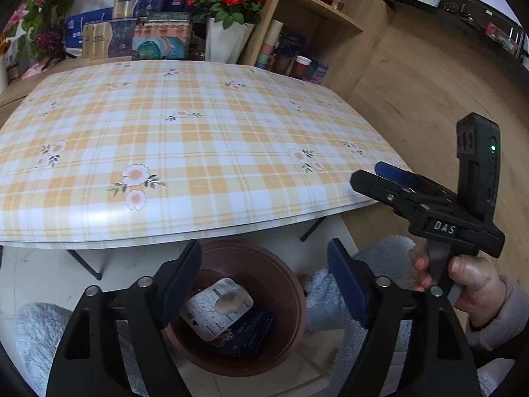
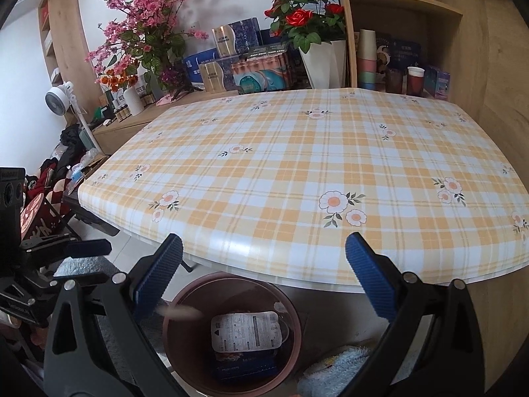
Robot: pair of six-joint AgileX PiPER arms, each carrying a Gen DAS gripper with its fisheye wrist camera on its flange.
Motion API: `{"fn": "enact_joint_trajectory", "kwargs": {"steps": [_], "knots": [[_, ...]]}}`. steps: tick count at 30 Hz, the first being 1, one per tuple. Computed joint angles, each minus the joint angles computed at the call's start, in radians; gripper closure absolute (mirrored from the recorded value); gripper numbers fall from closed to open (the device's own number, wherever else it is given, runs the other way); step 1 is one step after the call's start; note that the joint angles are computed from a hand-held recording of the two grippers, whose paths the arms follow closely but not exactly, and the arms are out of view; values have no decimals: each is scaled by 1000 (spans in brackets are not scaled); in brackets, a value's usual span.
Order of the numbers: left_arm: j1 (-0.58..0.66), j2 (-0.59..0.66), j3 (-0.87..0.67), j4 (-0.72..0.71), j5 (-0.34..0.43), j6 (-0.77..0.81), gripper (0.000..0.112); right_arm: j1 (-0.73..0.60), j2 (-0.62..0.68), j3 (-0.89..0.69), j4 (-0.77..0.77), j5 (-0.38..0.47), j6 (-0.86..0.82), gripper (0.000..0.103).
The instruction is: Collect trash
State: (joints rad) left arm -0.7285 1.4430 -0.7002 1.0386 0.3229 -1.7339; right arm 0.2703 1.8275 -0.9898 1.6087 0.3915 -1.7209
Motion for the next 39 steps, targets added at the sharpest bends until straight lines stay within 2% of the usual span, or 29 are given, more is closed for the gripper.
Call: {"fn": "enact_joint_trajectory", "kwargs": {"steps": [5, 7, 12, 16, 22, 25, 28, 33, 39], "knots": [[-14, -14, 1, 18, 95, -43, 21, 5, -1, 10, 18, -3, -15, 6], [-27, -21, -3, 29, 142, -57, 19, -3, 1, 1, -20, 13, 22, 6], [-61, -51, -41, 52, 314, -30, 15, 12, -32, -38, -173, -33, 181, 6], [-34, -96, -99, 46, 419, 85, 15, 0, -75, -84, -269, -18, 291, 6], [1, -170, -212, 85, 550, 236, 15, 7, -153, -210, -564, -46, 599, 6], [-5, -180, -282, 93, 618, 317, 15, -1, -180, -252, -627, -15, 671, 6], [-14, -172, -347, 96, 684, 383, 15, 5, -214, -271, -677, -20, 713, 6], [-28, -191, -372, 92, 718, 390, 15, 21, -235, -288, -813, -29, 830, 6], [-60, -182, -380, 105, 734, 388, 15, 25, -236, -293, -846, -23, 861, 6]]}}
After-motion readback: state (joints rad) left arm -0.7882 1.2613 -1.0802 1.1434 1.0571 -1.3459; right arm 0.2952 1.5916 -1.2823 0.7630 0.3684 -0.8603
